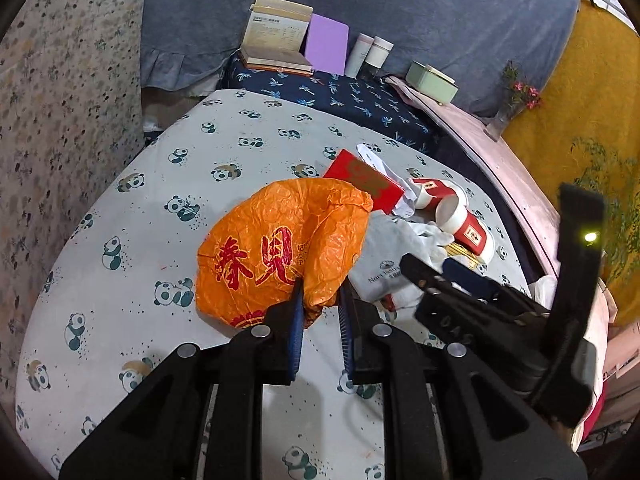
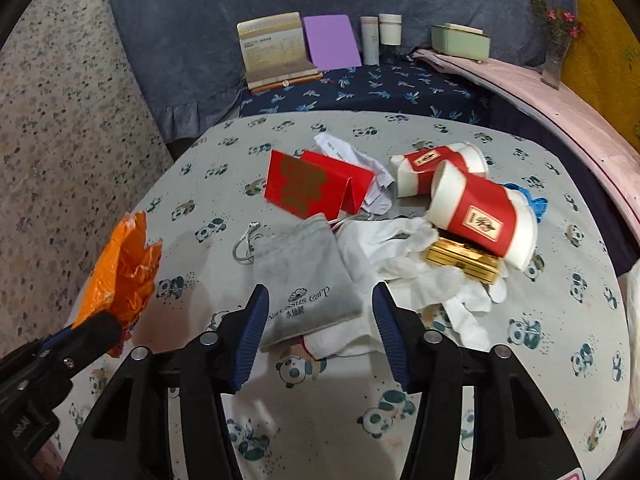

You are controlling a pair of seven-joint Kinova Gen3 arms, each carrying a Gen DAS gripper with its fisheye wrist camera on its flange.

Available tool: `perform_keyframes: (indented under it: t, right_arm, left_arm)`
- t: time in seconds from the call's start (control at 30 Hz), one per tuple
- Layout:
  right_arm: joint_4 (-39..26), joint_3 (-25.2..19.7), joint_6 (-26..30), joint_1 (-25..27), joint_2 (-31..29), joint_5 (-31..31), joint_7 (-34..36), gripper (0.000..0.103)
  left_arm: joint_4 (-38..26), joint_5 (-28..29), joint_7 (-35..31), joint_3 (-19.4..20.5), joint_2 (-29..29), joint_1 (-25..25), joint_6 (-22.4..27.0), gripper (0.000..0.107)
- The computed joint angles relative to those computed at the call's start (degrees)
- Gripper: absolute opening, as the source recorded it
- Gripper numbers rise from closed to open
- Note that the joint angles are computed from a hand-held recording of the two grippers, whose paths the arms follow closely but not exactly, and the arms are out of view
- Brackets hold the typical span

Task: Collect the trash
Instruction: 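Grasp the grey pouch with the right tool while the left tool holds the orange bag, then carry the orange bag and grey pouch over the bin and open both tools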

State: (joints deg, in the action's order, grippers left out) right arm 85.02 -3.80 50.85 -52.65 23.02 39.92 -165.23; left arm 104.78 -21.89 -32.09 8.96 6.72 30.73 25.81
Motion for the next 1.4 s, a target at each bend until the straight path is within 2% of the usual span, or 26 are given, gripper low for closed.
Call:
perform_keyframes:
  t: [0.1,0.13,0.23,0.37,0.57,0.73,1.07,1.4]
  right_arm:
    - [-1.1,0.2,0.6,0.5,1.5,-0.7,1.0,0.047]
    - [-1.1,0.1,0.3,0.9,1.7,-1.3,1.3,0.044]
    - [-1.3,-0.2,-0.6,2.0,2.4,-3.6,3.4,0.021]
    - [0.6,0.4,-2.9,1.5,1.7,-4.2,3.2,0.009]
    - [5.0,1.3,-5.4,-0.6,-2.2,-0.5,-1.8,0.008]
    - [8.5,-0.3,-4.9,-1.0,-7.2,4.6,-7.6,0.008]
    - [16.6,-6.7,2.8,0.1,-19.1,14.9,-20.1,0.008]
    - [23.9,-14.2,9.8,6.4,-29.5,16.7,-26.8,0.008]
  left_arm:
    - [0.0,1.8,-1.8,0.2,0.5,-0.9,-0.9,0.015]
    - [-0.1,2.2,-2.2,0.1,0.7,-1.0,-1.2,0.015]
    - [-0.6,3.4,-3.4,-0.1,1.6,-1.0,-1.7,0.015]
    - [-1.2,4.2,-4.2,-0.7,2.4,-0.3,-1.7,0.015]
    - [-2.5,2.1,-2.2,-1.5,2.4,2.3,-0.2,0.015]
    - [-4.2,-2.0,1.2,-1.0,1.9,5.0,1.8,0.015]
    - [-9.3,-8.9,6.2,1.8,2.3,10.4,6.9,0.015]
    - [-18.5,-11.9,4.9,2.9,7.0,17.8,12.4,0.015]
